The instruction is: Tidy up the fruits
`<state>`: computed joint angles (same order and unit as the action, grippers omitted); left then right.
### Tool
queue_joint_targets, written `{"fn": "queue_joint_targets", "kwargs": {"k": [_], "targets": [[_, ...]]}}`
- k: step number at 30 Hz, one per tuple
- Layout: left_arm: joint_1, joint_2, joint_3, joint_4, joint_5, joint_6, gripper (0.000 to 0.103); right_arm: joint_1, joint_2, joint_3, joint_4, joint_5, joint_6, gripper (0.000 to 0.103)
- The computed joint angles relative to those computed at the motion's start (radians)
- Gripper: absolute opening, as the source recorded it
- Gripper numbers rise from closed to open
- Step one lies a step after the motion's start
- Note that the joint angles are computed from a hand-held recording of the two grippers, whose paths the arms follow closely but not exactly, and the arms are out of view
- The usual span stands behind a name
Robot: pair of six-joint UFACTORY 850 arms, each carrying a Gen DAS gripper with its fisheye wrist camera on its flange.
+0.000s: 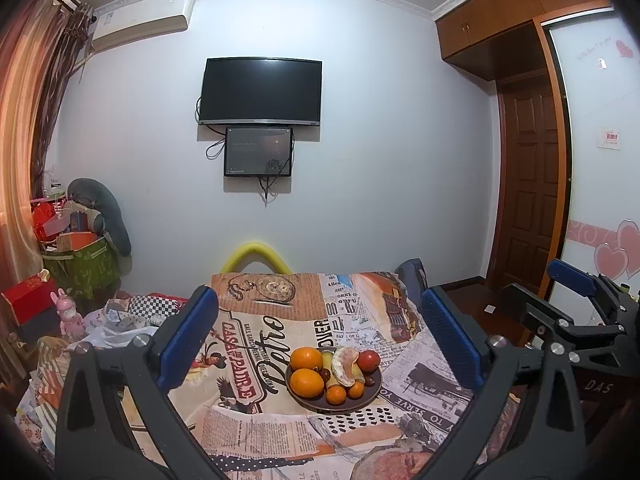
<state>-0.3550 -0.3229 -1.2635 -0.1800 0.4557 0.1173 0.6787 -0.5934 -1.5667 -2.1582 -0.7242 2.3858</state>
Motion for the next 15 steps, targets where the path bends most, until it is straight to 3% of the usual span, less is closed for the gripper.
{"fn": "queue_joint_targets", "kwargs": {"k": [15], "targets": [[0.001,-0.005,-0.003,0.004,-0.002,0.0,0.103,0.002,-0.003,-0.01,0.01,0.014,-0.014,0.103]]}}
